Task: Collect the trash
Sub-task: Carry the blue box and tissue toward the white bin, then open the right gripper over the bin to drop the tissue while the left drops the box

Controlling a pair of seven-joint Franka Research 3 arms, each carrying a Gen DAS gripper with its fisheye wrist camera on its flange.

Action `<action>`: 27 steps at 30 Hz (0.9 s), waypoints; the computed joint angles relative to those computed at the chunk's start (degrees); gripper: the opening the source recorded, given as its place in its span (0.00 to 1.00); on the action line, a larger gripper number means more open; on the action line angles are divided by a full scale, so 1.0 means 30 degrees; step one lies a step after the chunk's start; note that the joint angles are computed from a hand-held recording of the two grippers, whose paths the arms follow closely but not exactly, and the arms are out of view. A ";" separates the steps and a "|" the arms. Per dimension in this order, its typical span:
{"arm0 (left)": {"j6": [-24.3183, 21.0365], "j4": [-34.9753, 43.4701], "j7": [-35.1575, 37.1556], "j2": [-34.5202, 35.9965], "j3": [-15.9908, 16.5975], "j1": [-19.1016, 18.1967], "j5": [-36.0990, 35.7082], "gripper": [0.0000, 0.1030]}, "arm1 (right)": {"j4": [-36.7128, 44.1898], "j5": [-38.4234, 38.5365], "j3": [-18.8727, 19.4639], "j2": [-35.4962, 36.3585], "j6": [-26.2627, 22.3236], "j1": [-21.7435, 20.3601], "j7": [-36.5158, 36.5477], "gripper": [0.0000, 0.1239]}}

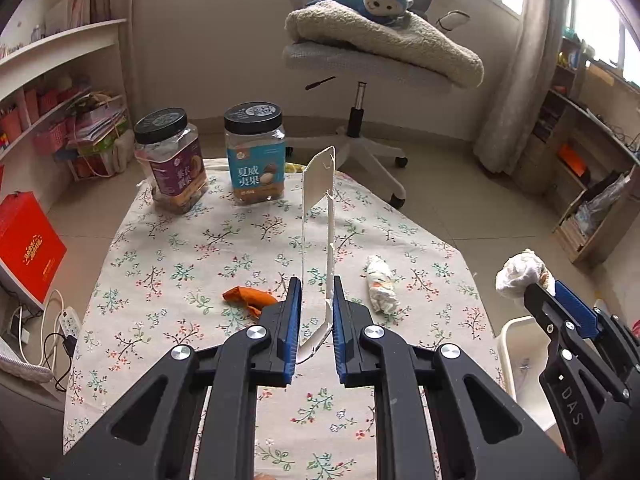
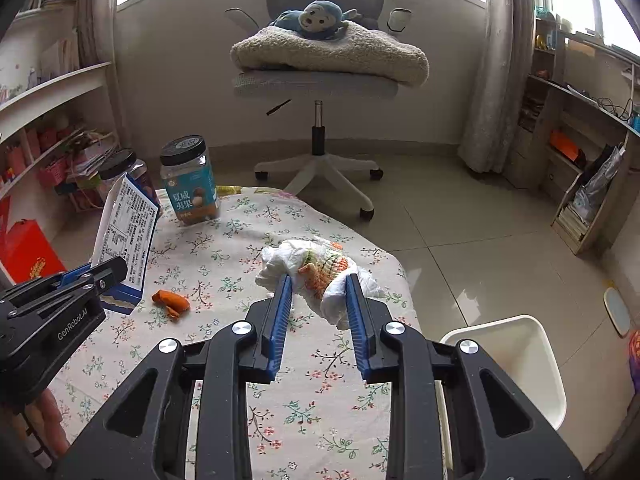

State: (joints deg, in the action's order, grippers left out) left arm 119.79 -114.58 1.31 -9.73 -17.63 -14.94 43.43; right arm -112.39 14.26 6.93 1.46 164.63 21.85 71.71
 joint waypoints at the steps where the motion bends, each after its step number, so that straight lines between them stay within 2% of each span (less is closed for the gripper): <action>1: 0.0170 0.0225 0.0015 0.0268 -0.0028 -0.0020 0.0053 0.14 | -0.0078 -0.0362 -0.0109 -0.0038 0.0145 -0.0066 0.0297 0.21; 8: 0.0735 0.2285 0.0261 0.2515 -0.0049 -0.0742 0.0983 0.14 | -0.0183 -0.3258 -0.0906 -0.0026 0.0880 -0.0953 0.3262 0.21; 11: 0.0921 0.3085 0.0448 0.3376 0.0094 -0.1202 0.1292 0.14 | 0.0022 -0.5605 -0.1436 0.0223 0.1012 -0.1411 0.5560 0.21; 16: 0.1277 0.4536 0.1163 0.4902 0.0387 -0.2067 0.1797 0.14 | 0.0748 -0.9271 -0.2483 0.0735 0.0282 -0.2119 0.9691 0.23; 17: 0.1387 0.4834 0.1326 0.5202 0.0457 -0.2238 0.1830 0.14 | 0.0952 -1.0088 -0.2705 0.0855 0.0076 -0.2228 1.0686 0.26; 19: 0.1701 0.5503 0.1698 0.5880 0.0606 -0.2560 0.1744 0.14 | 0.1251 -1.2180 -0.3219 0.0966 -0.0501 -0.2390 1.2960 0.41; 20: 0.1793 0.5949 0.1918 0.6295 0.0679 -0.2743 0.1686 0.14 | 0.1233 -1.3367 -0.3493 0.0910 -0.0539 -0.2494 1.4522 0.56; 21: 0.1856 0.6422 0.2155 0.6727 0.0755 -0.2943 0.1599 0.14 | 0.1243 -1.4147 -0.3651 0.0871 -0.0524 -0.2690 1.5648 0.63; 23: 0.2095 0.7412 0.2673 0.7616 0.0915 -0.3353 0.1327 0.14 | 0.1393 -1.5355 -0.3825 0.0867 -0.0606 -0.3096 1.7310 0.65; 25: 0.2164 0.8672 0.3250 0.8706 0.1121 -0.3859 0.1126 0.14 | 0.1453 -1.6653 -0.4024 0.0795 -0.0612 -0.3476 1.9337 0.73; 27: 0.2469 1.0177 0.3729 0.9971 0.1349 -0.4291 0.0559 0.14 | 0.1464 -1.7125 -0.4055 0.0724 -0.0519 -0.3930 2.0389 0.76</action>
State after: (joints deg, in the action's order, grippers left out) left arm 127.20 -84.05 12.50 20.19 -13.58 -27.82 45.11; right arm -108.00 -37.12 -5.24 3.63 163.07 10.06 132.87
